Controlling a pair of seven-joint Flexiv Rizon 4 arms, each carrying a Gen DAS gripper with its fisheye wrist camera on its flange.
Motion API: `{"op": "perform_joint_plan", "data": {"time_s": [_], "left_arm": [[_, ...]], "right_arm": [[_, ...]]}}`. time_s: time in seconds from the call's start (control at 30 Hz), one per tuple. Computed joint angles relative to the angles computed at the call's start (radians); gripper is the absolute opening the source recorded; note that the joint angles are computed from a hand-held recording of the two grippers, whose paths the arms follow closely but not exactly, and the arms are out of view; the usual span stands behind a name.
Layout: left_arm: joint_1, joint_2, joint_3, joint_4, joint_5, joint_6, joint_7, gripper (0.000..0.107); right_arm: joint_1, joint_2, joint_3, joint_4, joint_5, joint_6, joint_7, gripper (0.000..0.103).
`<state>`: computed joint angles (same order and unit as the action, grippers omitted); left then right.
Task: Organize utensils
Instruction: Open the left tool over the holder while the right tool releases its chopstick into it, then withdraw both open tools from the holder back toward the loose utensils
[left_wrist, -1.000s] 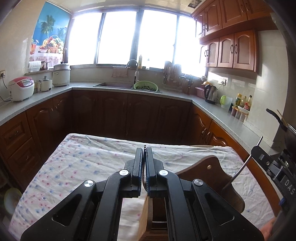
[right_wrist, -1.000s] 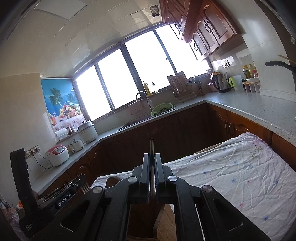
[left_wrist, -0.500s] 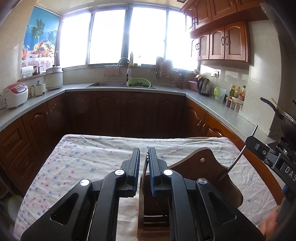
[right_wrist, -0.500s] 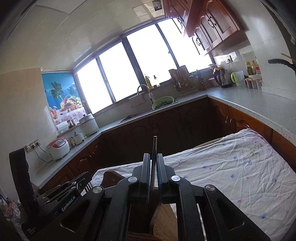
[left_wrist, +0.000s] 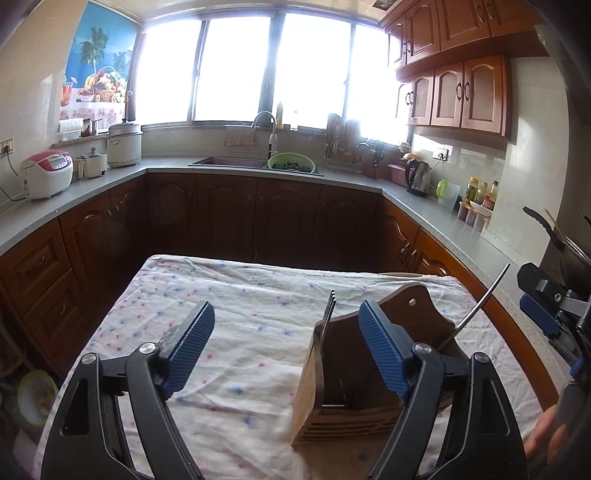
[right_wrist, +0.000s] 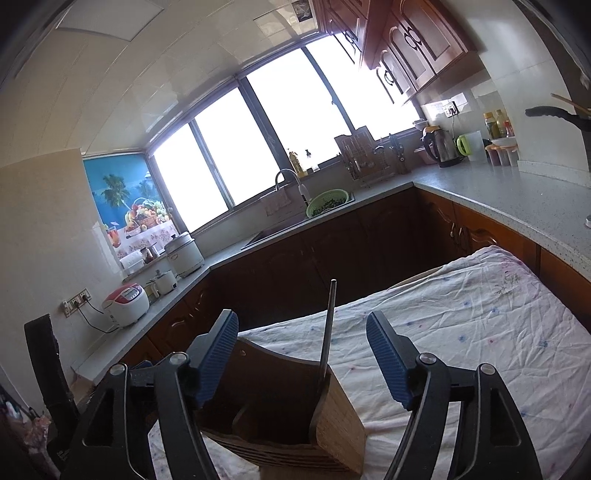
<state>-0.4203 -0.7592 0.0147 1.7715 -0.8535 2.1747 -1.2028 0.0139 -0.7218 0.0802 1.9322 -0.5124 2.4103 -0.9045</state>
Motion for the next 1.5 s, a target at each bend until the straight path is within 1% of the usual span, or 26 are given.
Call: {"op": "perform_joint_plan", "data": {"time_s": [0.03,0.07,0.13,0.2,0.43,0.5,0.7,0.8,0.93,1.0,1.07,1.27,1.37,1.5], "left_arm": [[0.000,0.013,-0.002,0.023,-0.003,0.005,-0.008,0.097],[0.001,0.028,-0.004,0.046,-0.005,0.010,-0.019,0.102],[0.032,0.062,-0.027,0.109,0.051,0.033,-0.070,0.102],[0.042,0.094,-0.033,0.164,0.079,0.042,-0.105,0.102],[0.085,0.206,-0.054,0.353,0.211,0.071,-0.262,0.103],[0.074,0.231,-0.045,0.401,0.218,0.080,-0.287,0.103],[0.077,0.298,-0.042,0.532,0.284,0.123,-0.372,0.103],[0.063,0.318,-0.039,0.581,0.285,0.155,-0.399,0.103],[0.053,0.333,-0.041,0.633,0.295,0.193,-0.429,0.103],[0.039,0.328,-0.040,0.658,0.281,0.239,-0.449,0.103],[0.044,0.327,-0.048,0.682,0.298,0.265,-0.478,0.103],[0.037,0.328,-0.058,0.729,0.315,0.267,-0.501,0.103],[0.032,0.329,-0.061,0.743,0.322,0.255,-0.511,0.103],[0.013,0.331,-0.058,0.751,0.301,0.228,-0.502,0.103]], "right_arm": [[-0.004,0.008,0.002,0.013,-0.005,0.006,-0.001,0.090],[-0.009,0.015,0.003,0.024,-0.010,0.014,-0.003,0.094],[-0.018,0.030,0.007,0.055,-0.021,0.035,-0.005,0.100],[-0.023,0.049,0.007,0.088,-0.028,0.049,-0.009,0.102],[-0.064,0.114,0.012,0.216,-0.102,0.087,0.003,0.103],[-0.069,0.135,0.011,0.258,-0.108,0.102,-0.005,0.103],[-0.079,0.189,0.008,0.377,-0.111,0.143,-0.043,0.103],[-0.084,0.208,0.009,0.428,-0.110,0.161,-0.062,0.103],[-0.063,0.235,0.006,0.500,-0.052,0.187,-0.138,0.103],[-0.055,0.244,0.008,0.531,-0.030,0.200,-0.171,0.103],[-0.045,0.250,0.012,0.559,-0.006,0.220,-0.207,0.103],[-0.031,0.262,0.019,0.626,0.033,0.246,-0.270,0.103],[-0.028,0.264,0.023,0.651,0.041,0.248,-0.285,0.103],[-0.021,0.261,0.025,0.675,0.059,0.255,-0.313,0.103]]}}
